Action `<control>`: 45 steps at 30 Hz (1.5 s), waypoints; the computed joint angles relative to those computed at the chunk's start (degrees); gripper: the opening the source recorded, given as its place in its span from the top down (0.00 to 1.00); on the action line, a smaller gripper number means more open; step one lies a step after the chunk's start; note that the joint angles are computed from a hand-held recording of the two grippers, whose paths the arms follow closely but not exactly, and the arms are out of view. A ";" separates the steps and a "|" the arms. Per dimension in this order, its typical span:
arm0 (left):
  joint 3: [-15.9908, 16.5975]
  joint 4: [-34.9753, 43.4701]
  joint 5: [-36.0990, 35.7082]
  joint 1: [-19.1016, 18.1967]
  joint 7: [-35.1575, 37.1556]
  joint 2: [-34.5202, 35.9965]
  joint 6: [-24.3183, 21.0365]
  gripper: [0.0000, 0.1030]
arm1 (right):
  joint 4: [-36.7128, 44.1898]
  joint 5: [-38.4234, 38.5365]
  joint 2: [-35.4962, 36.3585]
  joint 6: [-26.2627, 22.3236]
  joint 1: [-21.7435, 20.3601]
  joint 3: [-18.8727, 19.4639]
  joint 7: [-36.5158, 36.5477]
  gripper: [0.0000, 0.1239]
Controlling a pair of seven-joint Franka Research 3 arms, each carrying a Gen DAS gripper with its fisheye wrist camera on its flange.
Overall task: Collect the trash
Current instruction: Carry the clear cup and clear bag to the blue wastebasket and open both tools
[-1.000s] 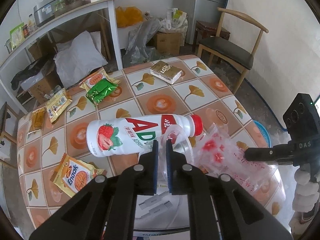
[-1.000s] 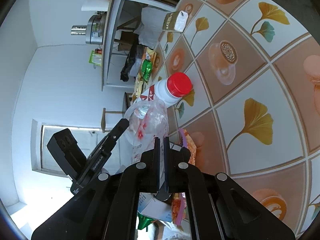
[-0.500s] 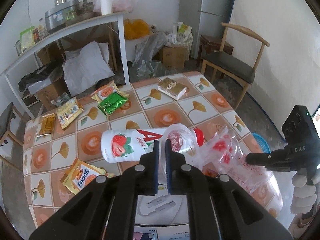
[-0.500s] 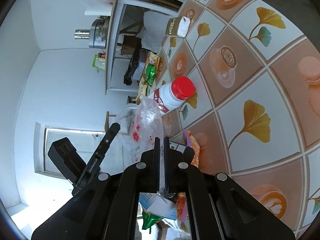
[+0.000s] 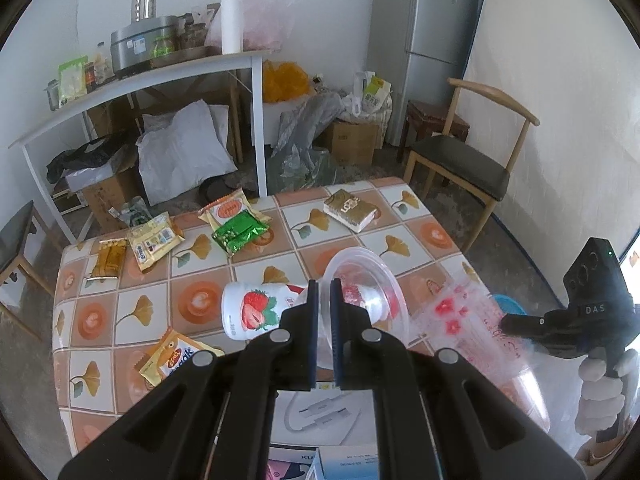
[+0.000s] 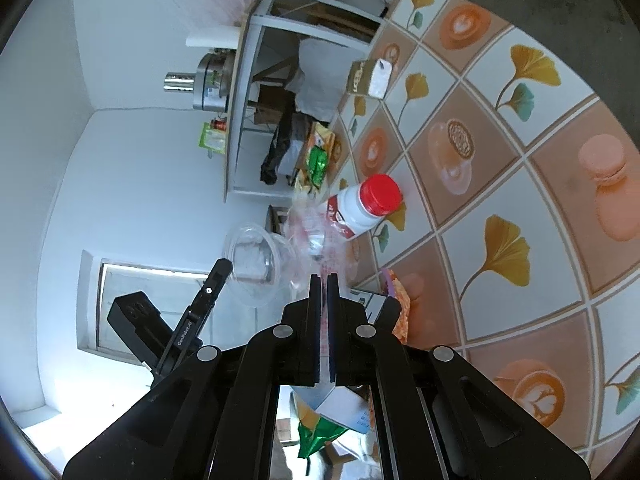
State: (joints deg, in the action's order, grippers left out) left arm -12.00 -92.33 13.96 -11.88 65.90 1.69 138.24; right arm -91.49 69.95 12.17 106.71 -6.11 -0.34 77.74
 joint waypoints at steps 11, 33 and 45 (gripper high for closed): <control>-0.64 -0.20 0.68 -0.93 -0.54 -1.48 1.64 0.96 | -2.79 1.61 -2.61 0.70 -0.58 -1.12 -1.24 0.99; -2.94 9.27 4.93 -6.99 -0.74 5.02 0.59 0.95 | -11.72 4.92 -9.80 2.47 -2.66 -6.24 -3.55 0.99; -3.12 19.64 9.47 -13.36 0.32 12.89 -2.79 0.95 | -16.36 5.67 -12.85 2.09 -5.23 -9.69 -4.61 0.99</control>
